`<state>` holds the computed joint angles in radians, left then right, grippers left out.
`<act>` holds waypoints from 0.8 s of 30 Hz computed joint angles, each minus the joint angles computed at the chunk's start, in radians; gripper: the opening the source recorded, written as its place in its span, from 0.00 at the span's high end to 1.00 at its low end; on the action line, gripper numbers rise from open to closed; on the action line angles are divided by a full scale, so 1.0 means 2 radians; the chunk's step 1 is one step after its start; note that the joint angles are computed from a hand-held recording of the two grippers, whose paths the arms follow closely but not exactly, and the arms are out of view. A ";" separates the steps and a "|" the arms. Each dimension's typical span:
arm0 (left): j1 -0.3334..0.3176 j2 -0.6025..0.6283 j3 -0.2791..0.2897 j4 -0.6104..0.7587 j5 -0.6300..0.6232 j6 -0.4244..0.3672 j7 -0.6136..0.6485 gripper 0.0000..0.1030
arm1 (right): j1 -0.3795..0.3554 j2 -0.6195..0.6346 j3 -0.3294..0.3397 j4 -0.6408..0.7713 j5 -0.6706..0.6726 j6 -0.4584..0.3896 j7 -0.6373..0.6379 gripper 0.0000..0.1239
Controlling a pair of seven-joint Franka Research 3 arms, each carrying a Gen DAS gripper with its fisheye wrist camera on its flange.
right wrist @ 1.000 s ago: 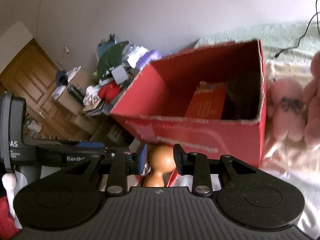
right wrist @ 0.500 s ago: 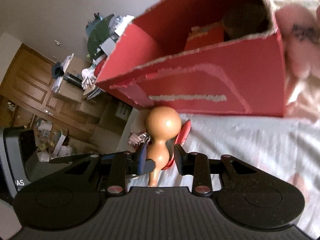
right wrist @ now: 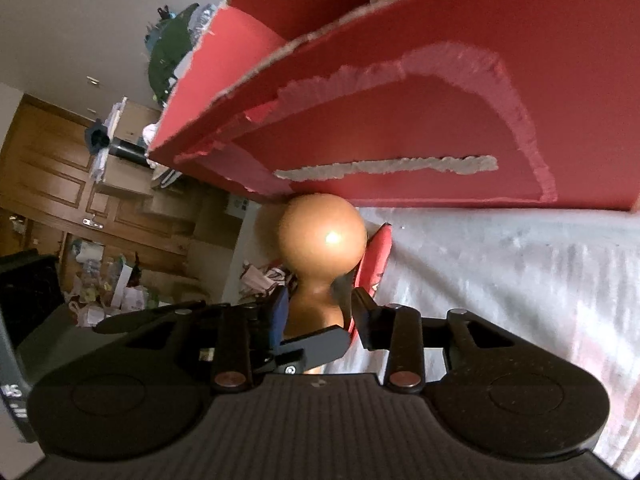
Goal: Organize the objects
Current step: 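Close the right gripper around the neck of the wooden stamp, then lift the wooden stamp with the right gripper over the red box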
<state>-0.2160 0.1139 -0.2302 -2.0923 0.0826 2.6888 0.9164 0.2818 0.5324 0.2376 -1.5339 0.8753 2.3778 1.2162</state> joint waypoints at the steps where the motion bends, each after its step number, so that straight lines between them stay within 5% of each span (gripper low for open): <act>1: 0.002 0.003 -0.001 0.002 -0.007 0.000 0.009 0.43 | 0.002 0.003 -0.001 0.003 -0.003 0.000 0.004 0.68; 18: 0.032 0.025 -0.029 0.027 -0.164 -0.011 0.199 0.47 | -0.014 -0.007 0.003 -0.013 0.008 -0.006 -0.010 0.75; 24: 0.012 0.032 -0.028 0.046 -0.148 -0.021 0.211 0.47 | -0.025 -0.046 -0.008 -0.059 0.032 -0.003 -0.028 0.75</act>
